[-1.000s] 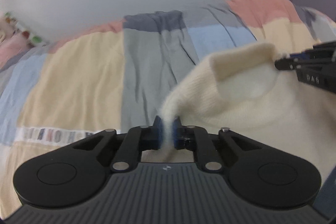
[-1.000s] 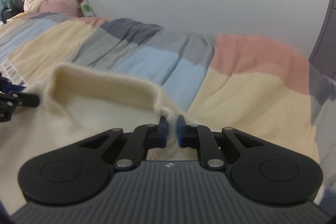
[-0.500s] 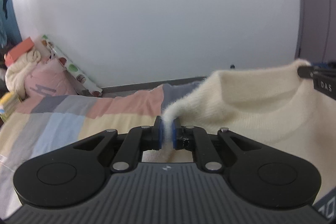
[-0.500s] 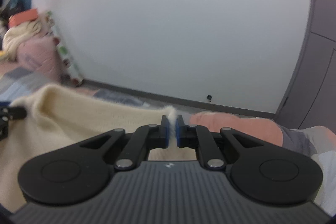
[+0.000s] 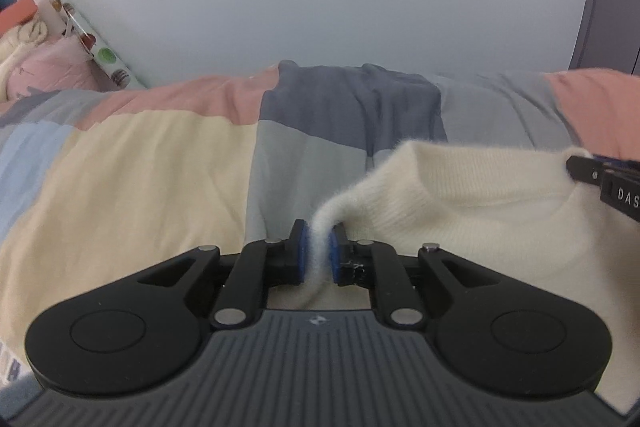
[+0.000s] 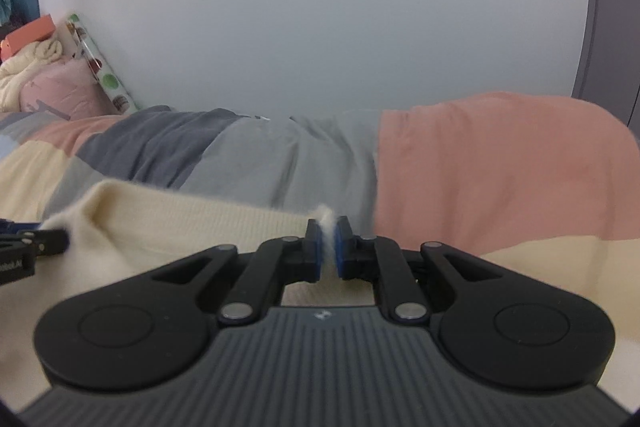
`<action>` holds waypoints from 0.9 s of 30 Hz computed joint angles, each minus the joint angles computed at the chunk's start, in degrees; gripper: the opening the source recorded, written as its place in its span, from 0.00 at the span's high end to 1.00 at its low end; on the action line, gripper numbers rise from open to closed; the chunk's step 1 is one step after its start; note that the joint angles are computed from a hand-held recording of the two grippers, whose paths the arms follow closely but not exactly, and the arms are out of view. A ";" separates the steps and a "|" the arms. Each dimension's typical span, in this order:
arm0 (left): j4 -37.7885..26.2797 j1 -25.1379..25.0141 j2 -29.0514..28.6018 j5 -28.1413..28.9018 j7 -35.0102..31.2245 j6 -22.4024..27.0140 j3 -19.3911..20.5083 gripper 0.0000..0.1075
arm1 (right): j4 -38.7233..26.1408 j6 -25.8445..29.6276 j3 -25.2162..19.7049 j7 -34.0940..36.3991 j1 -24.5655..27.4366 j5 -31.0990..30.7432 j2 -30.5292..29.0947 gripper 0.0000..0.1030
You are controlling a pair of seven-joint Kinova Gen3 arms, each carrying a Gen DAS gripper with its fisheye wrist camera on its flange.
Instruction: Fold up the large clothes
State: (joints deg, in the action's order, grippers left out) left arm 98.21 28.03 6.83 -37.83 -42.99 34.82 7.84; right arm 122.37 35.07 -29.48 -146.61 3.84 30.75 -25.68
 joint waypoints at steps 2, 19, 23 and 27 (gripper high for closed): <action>0.68 -0.06 -0.60 0.35 1.08 -0.90 -0.46 0.81 | 0.38 -0.78 1.21 0.47 -0.57 -1.04 -0.66 0.89; 3.95 -1.16 -24.16 16.52 -0.09 21.43 7.67 0.54 | -6.55 22.63 11.45 19.20 -17.90 -18.63 -21.64 0.54; 4.12 -2.52 -31.53 20.39 -0.11 28.30 10.06 0.54 | -10.77 31.95 10.98 23.75 -17.65 -27.09 -28.13 0.54; 3.11 -3.02 -39.59 24.13 0.33 36.44 12.13 0.54 | -14.86 41.27 9.18 27.39 -12.94 -35.65 -34.63 0.54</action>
State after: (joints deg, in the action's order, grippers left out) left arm 101.33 25.00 -32.76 -13.70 -42.66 71.26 19.97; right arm 107.51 76.34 -20.30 -119.22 -9.10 -4.90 -60.31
